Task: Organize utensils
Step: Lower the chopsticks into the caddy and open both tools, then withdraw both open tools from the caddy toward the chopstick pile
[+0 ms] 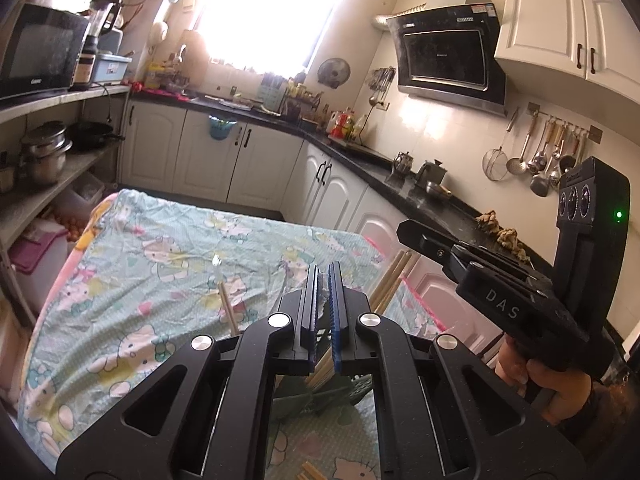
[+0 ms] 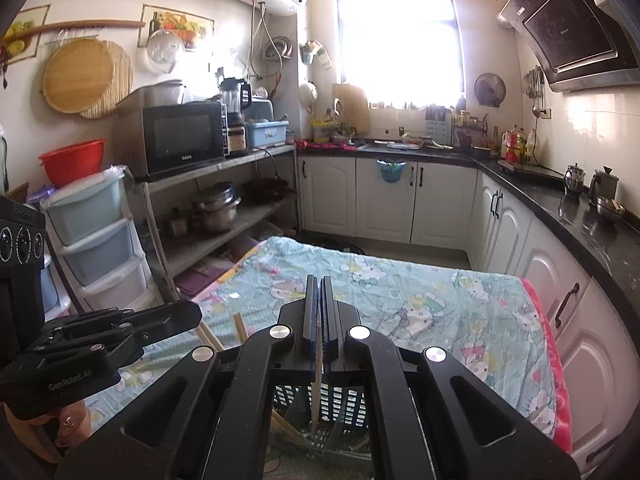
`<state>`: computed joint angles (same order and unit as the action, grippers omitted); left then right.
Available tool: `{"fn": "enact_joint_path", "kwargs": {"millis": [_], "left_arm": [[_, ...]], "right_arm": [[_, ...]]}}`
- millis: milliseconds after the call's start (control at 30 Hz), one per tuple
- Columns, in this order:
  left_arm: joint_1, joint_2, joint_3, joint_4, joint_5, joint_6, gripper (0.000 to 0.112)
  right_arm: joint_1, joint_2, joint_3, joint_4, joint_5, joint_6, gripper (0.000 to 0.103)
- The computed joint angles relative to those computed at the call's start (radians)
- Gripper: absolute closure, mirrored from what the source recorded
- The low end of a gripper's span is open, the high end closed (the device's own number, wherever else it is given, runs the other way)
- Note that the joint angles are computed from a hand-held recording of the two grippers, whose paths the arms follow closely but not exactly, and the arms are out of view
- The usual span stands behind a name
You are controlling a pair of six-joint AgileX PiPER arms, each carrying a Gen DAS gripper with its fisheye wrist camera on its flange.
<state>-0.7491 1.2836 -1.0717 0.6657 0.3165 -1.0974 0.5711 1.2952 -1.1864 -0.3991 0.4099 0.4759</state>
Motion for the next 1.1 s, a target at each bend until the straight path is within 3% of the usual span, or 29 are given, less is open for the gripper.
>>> {"fn": "enact_joint_path", "kwargs": {"millis": [300,367,500,700,767,1100], "left_arm": [[0.019,0.025,0.017,-0.047,-0.022,0.034,0.110],[0.020,0.029,0.017,-0.062,-0.022,0.047,0.110],[0.014,0.032,0.017,-0.056,-0.011,0.041,0.107],[-0.005,0.000,0.029,0.044,0.005,-0.049,0.084],[-0.013,-0.012,0.030,0.074,0.020,-0.074,0.080],[-0.092,-0.094,0.041,0.250,0.155,-0.235,0.041]], "right_arm": [[-0.012,0.033,0.019,-0.040,-0.006,0.053,0.099],[-0.014,0.032,0.027,-0.043,-0.011,0.058,0.087],[-0.016,0.025,0.039,-0.065,-0.011,0.077,0.077],[-0.021,-0.008,0.061,-0.065,-0.011,0.077,0.061],[-0.021,-0.025,0.071,-0.073,-0.010,0.083,0.056],[-0.014,-0.118,0.123,-0.082,0.009,0.077,0.043]]}}
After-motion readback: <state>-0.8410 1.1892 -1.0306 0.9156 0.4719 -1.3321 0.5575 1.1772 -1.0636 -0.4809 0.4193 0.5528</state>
